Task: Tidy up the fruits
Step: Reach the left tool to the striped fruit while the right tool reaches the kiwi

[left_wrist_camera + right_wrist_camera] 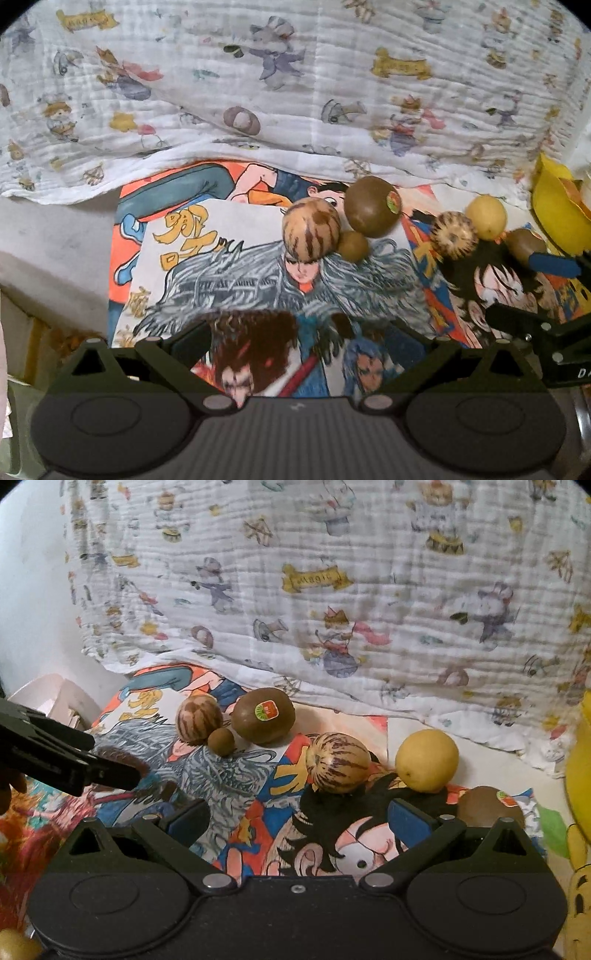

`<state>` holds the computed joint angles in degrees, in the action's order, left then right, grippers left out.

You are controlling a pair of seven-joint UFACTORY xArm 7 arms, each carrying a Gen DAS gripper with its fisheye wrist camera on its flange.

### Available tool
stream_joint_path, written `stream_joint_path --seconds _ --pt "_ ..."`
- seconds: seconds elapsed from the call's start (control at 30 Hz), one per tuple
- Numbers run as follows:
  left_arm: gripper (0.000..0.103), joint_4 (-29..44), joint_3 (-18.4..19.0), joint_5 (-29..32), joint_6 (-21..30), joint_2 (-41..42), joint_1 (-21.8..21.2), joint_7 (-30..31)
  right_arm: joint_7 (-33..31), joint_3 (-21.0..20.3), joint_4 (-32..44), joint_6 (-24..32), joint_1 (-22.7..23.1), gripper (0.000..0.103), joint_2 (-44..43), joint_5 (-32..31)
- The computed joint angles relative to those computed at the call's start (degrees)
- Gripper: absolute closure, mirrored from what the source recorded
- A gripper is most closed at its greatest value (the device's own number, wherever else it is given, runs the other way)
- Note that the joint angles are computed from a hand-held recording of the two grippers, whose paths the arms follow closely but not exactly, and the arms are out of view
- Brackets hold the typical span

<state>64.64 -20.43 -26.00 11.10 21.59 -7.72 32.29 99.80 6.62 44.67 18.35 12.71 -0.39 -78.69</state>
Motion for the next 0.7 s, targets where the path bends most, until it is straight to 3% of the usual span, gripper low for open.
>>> stream_joint_path --seconds 0.23,0.47,0.7 --pt "0.001 5.7 -4.2 -2.7 -2.4 6.9 2.9 0.7 9.0 -1.7 4.7 0.1 0.4 0.001 6.3 -6.3" --pt "0.001 9.9 -7.5 -1.0 -4.8 12.4 4.8 -1.4 19.3 -3.3 8.0 1.2 1.1 0.002 10.6 -12.9" --pt "0.002 11.2 -12.9 1.9 -7.8 16.1 8.9 -1.9 22.7 -3.1 9.5 2.9 1.2 0.006 12.6 -16.4"
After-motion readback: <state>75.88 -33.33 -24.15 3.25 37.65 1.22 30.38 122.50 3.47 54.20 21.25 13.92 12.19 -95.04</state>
